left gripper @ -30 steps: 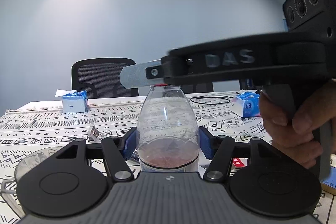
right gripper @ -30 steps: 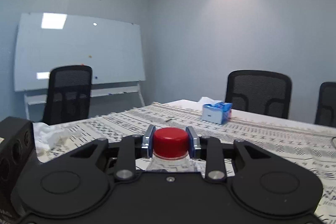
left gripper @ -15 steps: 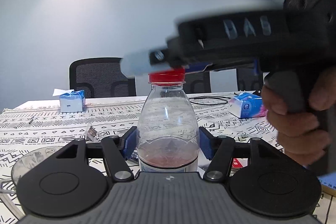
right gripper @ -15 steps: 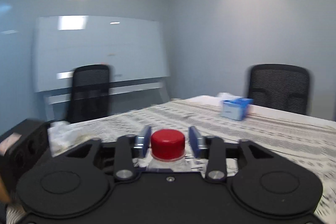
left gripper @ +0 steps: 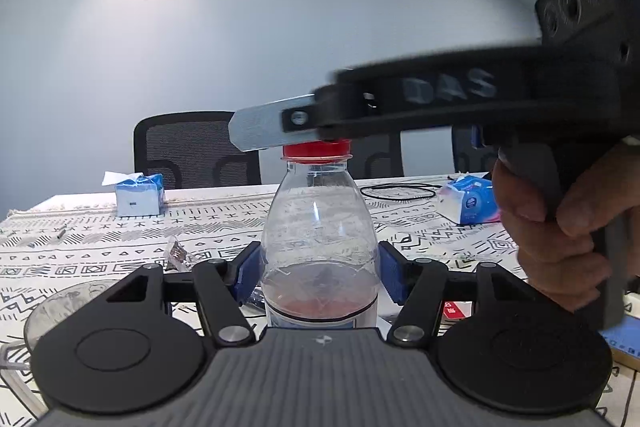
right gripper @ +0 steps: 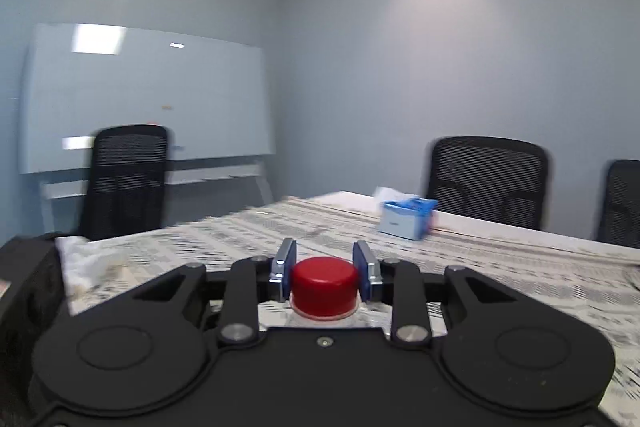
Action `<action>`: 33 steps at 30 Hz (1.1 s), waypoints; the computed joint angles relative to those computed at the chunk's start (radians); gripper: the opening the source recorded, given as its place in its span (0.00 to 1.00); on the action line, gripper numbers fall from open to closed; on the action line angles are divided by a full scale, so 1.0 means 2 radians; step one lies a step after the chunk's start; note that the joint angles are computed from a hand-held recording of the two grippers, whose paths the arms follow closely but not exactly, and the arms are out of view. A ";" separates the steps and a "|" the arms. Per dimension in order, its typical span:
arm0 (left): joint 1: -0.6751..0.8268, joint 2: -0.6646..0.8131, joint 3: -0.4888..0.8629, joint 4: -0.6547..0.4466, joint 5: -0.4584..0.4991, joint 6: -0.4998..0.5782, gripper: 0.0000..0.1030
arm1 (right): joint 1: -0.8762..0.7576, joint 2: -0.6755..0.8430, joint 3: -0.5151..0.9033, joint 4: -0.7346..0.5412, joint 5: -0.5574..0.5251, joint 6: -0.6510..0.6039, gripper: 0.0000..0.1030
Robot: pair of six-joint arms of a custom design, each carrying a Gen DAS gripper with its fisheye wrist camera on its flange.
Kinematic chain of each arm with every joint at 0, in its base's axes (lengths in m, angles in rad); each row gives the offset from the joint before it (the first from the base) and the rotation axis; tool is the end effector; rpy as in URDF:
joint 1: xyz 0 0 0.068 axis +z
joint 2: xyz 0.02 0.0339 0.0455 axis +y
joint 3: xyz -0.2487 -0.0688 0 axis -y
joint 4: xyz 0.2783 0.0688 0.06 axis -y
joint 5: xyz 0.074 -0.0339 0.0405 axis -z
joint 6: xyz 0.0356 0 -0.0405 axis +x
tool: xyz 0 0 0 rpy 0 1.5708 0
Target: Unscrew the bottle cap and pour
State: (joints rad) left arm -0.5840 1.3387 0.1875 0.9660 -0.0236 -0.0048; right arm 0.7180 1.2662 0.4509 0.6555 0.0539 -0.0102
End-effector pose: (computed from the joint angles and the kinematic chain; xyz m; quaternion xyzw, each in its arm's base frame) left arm 0.1996 -0.1309 0.1056 0.2125 0.7395 -0.1766 0.6138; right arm 0.2182 0.1881 0.1719 -0.2547 0.7173 0.2054 0.6151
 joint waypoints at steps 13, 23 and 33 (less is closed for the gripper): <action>-0.010 0.030 0.009 0.024 -0.017 0.003 0.57 | 0.087 -0.026 0.052 -0.146 0.211 0.093 0.63; -0.026 0.011 -0.001 0.016 -0.036 0.003 0.57 | 0.098 0.002 0.076 -0.164 0.223 0.118 0.33; -0.025 0.016 0.002 0.019 -0.033 0.007 0.57 | 0.104 0.009 0.087 -0.174 0.227 0.108 0.33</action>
